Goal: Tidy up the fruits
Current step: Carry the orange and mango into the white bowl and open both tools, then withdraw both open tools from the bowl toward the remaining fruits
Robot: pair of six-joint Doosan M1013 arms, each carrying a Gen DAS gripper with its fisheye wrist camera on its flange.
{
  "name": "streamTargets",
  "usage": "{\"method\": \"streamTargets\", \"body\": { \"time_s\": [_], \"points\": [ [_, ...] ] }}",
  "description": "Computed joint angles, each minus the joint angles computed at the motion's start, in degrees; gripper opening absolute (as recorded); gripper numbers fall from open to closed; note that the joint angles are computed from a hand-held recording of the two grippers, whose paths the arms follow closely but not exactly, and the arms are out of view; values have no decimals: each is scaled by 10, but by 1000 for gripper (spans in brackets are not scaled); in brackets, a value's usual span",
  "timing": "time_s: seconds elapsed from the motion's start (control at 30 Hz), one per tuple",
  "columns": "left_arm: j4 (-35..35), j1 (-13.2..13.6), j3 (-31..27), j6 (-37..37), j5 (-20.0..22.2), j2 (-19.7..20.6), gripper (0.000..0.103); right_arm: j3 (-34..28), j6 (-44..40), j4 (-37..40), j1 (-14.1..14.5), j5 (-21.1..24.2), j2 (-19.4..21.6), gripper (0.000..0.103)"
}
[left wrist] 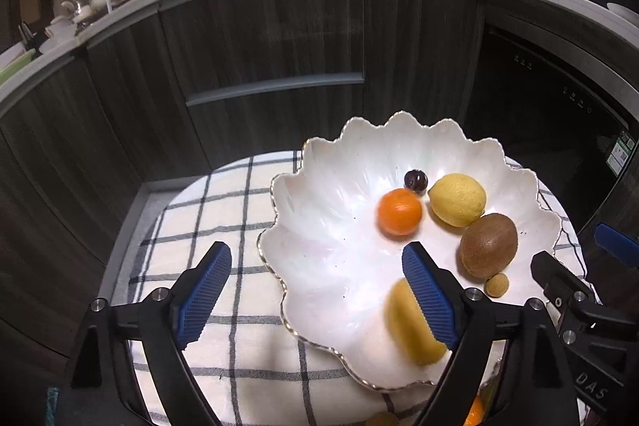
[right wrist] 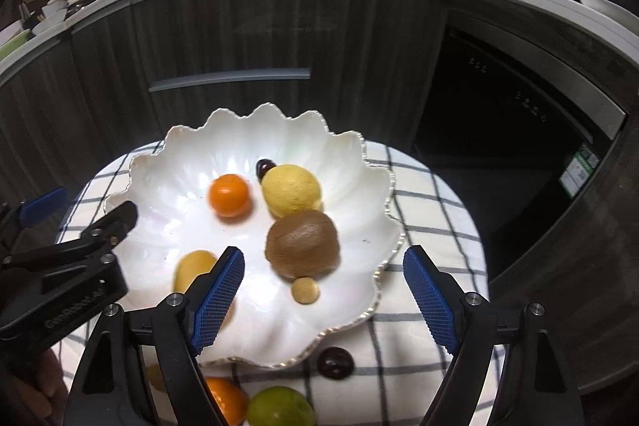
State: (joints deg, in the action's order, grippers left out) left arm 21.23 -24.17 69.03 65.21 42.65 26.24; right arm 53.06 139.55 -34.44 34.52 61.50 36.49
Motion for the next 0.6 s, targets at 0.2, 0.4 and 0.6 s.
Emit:
{"method": "streamTargets", "body": {
  "time_s": [0.2,0.4,0.6],
  "points": [
    [39,-7,25,-45,-11,-23,97,22,36,-22,3,6,-20,83],
    [58,-16,55,-64,-15,-48,97,49,68,-54,11,11,-39,83],
    [81,-29,84,-85,-21,-67,97,87,90,-65,15,3,-64,83]
  ]
}}
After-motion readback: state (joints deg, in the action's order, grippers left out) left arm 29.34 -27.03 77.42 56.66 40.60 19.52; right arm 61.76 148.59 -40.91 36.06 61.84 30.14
